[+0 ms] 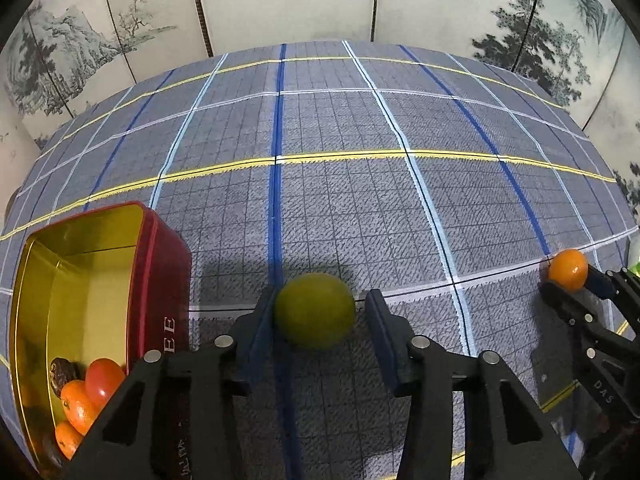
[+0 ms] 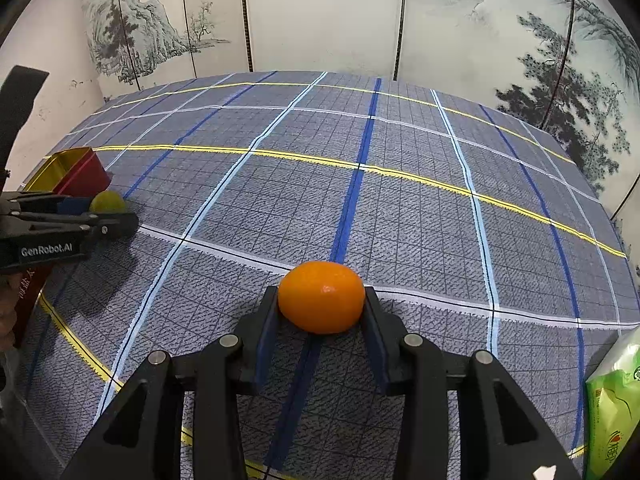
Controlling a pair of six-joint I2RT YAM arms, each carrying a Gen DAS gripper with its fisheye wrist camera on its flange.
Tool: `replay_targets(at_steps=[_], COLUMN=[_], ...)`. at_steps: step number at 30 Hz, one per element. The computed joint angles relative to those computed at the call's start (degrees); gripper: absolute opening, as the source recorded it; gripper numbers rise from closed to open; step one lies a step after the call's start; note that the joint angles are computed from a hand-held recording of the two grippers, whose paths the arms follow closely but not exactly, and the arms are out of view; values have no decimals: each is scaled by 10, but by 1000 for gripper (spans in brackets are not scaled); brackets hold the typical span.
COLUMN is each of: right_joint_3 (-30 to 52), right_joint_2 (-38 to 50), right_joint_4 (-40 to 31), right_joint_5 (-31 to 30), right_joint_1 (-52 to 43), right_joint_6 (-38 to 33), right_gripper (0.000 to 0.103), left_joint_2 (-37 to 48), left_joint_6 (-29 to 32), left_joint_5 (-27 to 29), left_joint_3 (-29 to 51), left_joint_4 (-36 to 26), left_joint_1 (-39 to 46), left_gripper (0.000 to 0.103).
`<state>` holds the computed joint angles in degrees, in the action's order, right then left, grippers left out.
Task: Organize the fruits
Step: 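Lower left tool onto the green fruit on the cloth and close on it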
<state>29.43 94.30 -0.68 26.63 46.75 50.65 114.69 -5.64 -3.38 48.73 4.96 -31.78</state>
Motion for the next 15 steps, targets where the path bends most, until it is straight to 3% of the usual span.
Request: replay_targets(at_steps=[1, 15], right_joint_3=[-1, 0], right_joint_2=[0, 0], right_joint_4=[1, -1], right_joint_5=[0, 0], right_joint_1=[0, 0], right_joint_6=[0, 0], right_gripper=[38, 38], left_joint_2=[-1, -51], left_joint_6=[1, -4], left_joint_5=[2, 24], left_joint_3=[0, -37], left_joint_4=[-1, -17], left_joint_1=[0, -1], left_gripper=[38, 37])
